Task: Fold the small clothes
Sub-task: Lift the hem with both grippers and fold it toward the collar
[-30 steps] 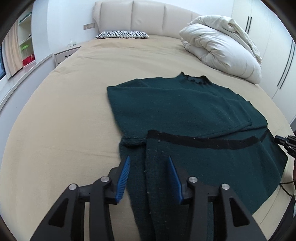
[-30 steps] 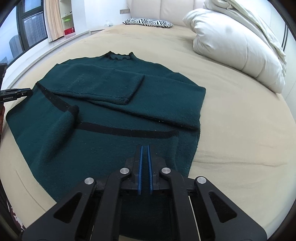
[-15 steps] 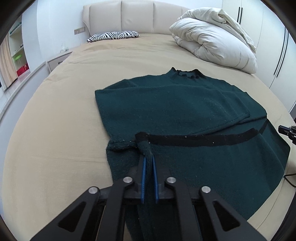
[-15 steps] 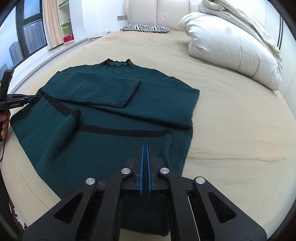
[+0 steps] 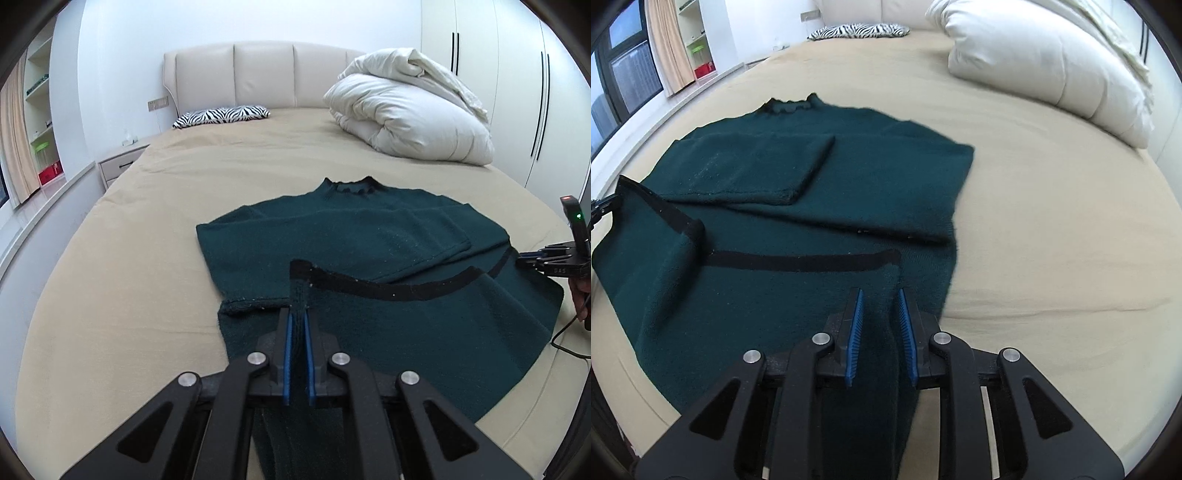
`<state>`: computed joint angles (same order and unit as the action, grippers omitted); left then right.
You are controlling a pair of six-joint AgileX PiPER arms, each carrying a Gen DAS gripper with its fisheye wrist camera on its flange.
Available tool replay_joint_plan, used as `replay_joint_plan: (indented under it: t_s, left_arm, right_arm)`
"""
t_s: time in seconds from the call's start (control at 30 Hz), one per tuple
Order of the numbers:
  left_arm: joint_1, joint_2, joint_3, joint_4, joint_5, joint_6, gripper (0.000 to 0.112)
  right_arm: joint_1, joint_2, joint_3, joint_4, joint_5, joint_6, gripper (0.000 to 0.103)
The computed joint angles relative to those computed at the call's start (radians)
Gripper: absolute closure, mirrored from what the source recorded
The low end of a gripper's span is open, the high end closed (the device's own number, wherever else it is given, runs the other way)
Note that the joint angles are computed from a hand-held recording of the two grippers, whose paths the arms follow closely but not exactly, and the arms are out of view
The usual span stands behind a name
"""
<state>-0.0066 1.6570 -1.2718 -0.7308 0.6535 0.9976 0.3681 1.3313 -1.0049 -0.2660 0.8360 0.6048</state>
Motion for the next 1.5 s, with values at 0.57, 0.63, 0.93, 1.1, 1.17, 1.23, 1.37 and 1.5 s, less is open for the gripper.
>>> replay_joint_plan:
  t_s: [0.57,0.63,0.93,1.1,1.17,1.23,1.37,1.5]
  left_arm:
    - [0.145,-0.011,-0.087,-0.180,0.118,-0.044,0.105]
    - [0.155,0.012,-0.138,-0.178,0.129,-0.089,0.105]
    - [0.100,0.197,-0.425,-0.038,0.135,-0.312,0.105]
    - [0.074,0.353,-0.640,0.072,0.162,-0.496,0.111]
    - [0.075,0.435,-0.760,0.111,0.204,-0.582,0.111]
    - [0.071,0.479,-0.815,0.148,0.218,-0.632,0.111]
    - [0.032,0.480,-0.783,0.250,0.237,-0.624,0.106]
    - [-0.017,0.501,-0.783,0.293,0.271,-0.562,0.067]
  right_arm:
    - [0.336,-0.061,-0.077,-0.543,0.234,0.421,0.099]
    - [0.318,-0.064,-0.087,-0.580,0.240,0.454,0.099]
    - [0.173,0.074,-0.214,-0.621,0.170,0.413,0.099]
    - [0.081,0.222,-0.340,-0.600,0.114,0.339,0.099]
    - [0.035,0.297,-0.405,-0.581,0.086,0.301,0.099]
    - [0.004,0.356,-0.457,-0.560,0.065,0.275,0.099]
    - [-0.032,0.449,-0.533,-0.526,0.031,0.241,0.099]
    - [-0.023,0.444,-0.475,-0.550,-0.008,0.289,0.099]
